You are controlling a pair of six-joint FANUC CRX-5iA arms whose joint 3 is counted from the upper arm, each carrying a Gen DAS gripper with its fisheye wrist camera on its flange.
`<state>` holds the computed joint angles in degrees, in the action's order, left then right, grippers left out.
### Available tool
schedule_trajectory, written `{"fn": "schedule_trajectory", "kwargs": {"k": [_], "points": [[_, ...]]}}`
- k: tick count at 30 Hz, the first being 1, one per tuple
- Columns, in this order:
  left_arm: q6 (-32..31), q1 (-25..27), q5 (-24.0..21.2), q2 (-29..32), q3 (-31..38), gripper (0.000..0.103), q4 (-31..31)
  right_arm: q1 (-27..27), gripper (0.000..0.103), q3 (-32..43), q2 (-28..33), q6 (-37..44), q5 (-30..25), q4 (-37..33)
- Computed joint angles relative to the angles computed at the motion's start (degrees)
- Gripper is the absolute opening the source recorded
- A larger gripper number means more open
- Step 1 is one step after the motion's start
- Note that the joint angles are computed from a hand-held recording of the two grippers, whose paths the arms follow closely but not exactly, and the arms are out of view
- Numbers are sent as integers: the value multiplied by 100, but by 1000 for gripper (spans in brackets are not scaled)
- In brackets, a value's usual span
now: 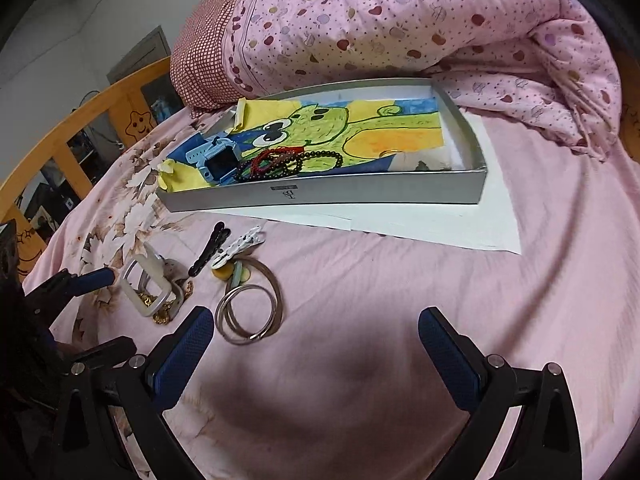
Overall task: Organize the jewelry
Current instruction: 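Move the left tool to the silver hair clip while the right tool approaches the yellow-bead keyring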
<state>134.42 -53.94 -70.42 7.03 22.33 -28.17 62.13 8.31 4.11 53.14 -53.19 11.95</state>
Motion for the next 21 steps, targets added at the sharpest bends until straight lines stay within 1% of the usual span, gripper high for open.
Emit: {"fn": "schedule_trajectory", "kwargs": {"k": [3, 6, 8, 10, 11, 13, 15, 17, 18, 19, 20, 21], "points": [[-173, 61, -77, 166, 161, 101, 44, -97, 92, 237, 164, 348, -102, -250], [-312, 127, -147, 313, 312, 101, 95, -177, 88, 455, 319, 624, -167, -435], [-357, 138, -228, 415, 438, 101, 40, -239, 82, 647, 444, 851, -214, -617], [-382, 160, -256, 470, 491, 101, 52, -282, 72, 831, 566, 1037, -295, -769], [-391, 160, -311, 506, 535, 99, 32, -310, 69, 970, 656, 1181, -374, -892], [-443, 184, -357, 554, 578, 94, 61, -333, 58, 1148, 785, 1380, -470, -1025], [-463, 204, -415, 596, 621, 92, 81, -344, 51, 1331, 920, 1588, -584, -1133], [-492, 243, -448, 622, 639, 81, 132, -314, 46, 1452, 1028, 1703, -710, -1115], [-500, 248, -505, 654, 681, 79, 135, -306, 41, 1501, 1069, 1723, -759, -1098], [-502, 259, -539, 677, 705, 75, 149, -295, 36, 1538, 1106, 1727, -799, -1072], [-507, 295, -557, 691, 712, 70, 200, -292, 34, 1548, 1118, 1734, -804, -1065], [-495, 311, -581, 705, 723, 67, 222, -280, 28, 1552, 1127, 1715, -811, -1029]]}}
